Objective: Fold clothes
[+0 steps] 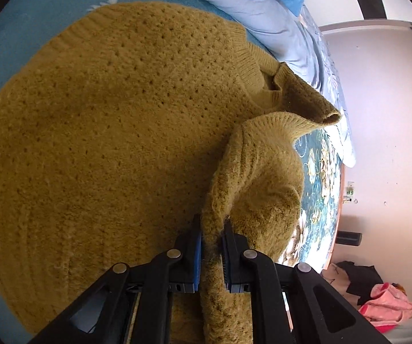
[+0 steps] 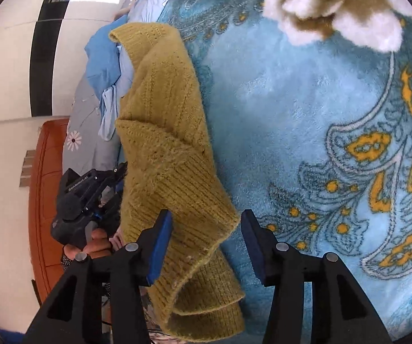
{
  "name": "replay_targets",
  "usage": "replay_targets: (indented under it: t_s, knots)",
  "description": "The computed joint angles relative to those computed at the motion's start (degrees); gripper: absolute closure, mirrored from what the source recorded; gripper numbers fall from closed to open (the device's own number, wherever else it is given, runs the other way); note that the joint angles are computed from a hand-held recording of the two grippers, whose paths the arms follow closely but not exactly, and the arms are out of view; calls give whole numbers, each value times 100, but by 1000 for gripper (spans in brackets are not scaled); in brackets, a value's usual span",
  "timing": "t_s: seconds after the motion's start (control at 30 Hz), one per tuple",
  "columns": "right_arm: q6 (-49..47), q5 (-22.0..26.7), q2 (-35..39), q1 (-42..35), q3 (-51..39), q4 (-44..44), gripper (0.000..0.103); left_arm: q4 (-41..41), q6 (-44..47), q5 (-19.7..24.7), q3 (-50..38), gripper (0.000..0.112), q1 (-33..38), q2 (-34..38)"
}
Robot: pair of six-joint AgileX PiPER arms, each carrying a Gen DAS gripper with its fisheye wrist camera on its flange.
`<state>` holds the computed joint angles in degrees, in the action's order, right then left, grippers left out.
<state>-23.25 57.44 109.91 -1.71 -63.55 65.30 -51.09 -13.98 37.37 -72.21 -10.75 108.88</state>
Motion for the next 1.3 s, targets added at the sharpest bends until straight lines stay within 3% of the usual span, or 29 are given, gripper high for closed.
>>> replay_targets:
  t_s: [0.13,0.2,0.33,0.4,0.53,0.67,0.77,0.83,0.93,1.0,1.17,1.3]
  knots:
    - [-124,128,50,122,-70,282,52,-497,361,225,139,96,201,-169]
    - [-212,194,-16,184,-103,336,52,-539,490,359,201,89,358,-386]
    - [-373,327,-266,252,-91,414,52,-114,419,413,394,69,727,-1013]
    - [-362,289,-451,326,-109,258,52,158,263,433,509,65,918,-1302]
    - [-126,32,-586,771,-631,-759,52,507,83,503,782,62,1261,-1702]
    - [497,-232,-142,1497,-1752,-2555,52,600,90,650,1100,62,1506,-1936]
    - [244,4,35,1585,-2018,-2676,53,758,-18,584,1257,62,1431,-1951]
    - [133,6,23,1700,-1978,-2704,56,873,-135,569,1366,62,1413,-1989]
    - [240,-169,-111,1898,-1746,-3188,79,856,-227,489,1658,62,1425,-2119]
    - [331,-211,-103,1905,-1725,-3164,88,828,-223,485,1817,62,1475,-2216]
    - [342,-249,-491,1344,-1456,-2818,91,909,-329,467,1799,62,1445,-2279]
    - [390,-269,-1083,422,-1092,-3147,91,910,-319,457,1696,61,1406,-2221]
